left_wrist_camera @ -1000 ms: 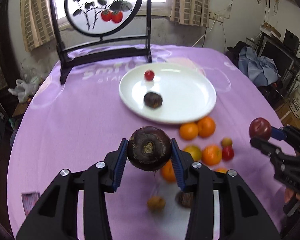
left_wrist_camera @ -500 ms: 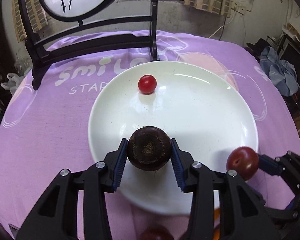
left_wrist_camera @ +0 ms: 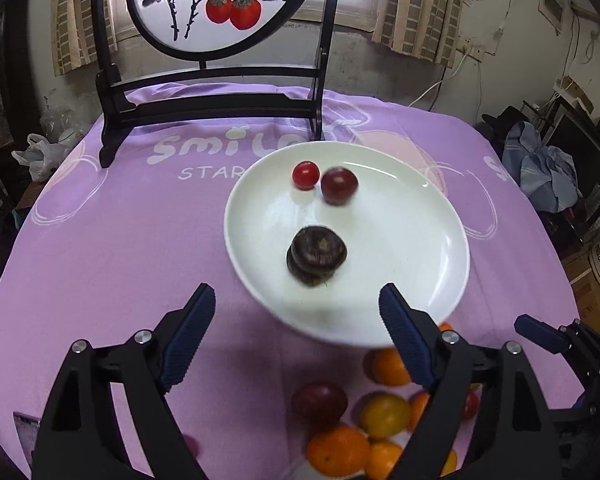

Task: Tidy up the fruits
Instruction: 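Carry both fruits to the white plate and open both tools over it, then grasp a yellow-green fruit with the left tool while the right grasps a red tomato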

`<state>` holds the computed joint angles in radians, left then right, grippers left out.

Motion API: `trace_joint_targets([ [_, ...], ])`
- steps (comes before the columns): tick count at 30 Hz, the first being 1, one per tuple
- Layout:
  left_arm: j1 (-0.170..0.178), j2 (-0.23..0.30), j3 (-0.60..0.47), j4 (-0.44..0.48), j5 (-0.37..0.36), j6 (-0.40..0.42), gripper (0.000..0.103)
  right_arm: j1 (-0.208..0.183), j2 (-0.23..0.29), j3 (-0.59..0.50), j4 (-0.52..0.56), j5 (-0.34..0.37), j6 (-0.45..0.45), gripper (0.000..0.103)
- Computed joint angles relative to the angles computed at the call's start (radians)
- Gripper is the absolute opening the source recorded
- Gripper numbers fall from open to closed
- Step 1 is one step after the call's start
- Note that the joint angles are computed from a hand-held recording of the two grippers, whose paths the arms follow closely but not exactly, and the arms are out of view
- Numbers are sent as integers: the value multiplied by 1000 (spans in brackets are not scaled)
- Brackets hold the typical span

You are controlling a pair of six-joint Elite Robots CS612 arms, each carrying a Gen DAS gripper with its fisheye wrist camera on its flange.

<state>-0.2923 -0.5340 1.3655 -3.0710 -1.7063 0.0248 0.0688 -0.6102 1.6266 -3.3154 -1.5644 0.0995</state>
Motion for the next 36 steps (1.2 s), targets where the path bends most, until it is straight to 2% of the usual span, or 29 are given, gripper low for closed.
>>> trace_joint_targets([
  [5,20,-55,154,-94,-19,34,84,13,-26,101,-60,-22,9,68],
  [11,33,-81,284,-198,-13,67,84,30,-33,170,-100,0,27,68],
  [13,41,-87,315,-210,-26,65,84,37,-32,180,-100,13,27,68],
  [19,55,-85,355,-188,-72,74,84,65,-21,173,-63,-8,-7,68],
  [23,52,-80,364,-192,-67,90,84,75,-13,154,-31,-31,-13,68],
  [25,52,-79,364,-187,-70,91,84,76,-8,144,-19,-32,-11,62],
  [26,53,-78,363,-184,-72,93,84,76,-5,138,-9,-29,-6,50],
  [27,54,-77,360,-181,-72,94,84,75,-1,132,0,-23,2,42],
  [28,55,-77,359,-180,-72,95,84,75,4,129,-8,-28,6,40],
  [30,54,-75,355,-175,-66,99,84,81,10,124,-25,-44,-8,31],
  [34,49,-69,338,-152,-55,109,84,77,4,136,-36,-24,2,31],
  [36,45,-64,326,-133,-52,116,79,73,-1,149,-53,-15,16,31],
])
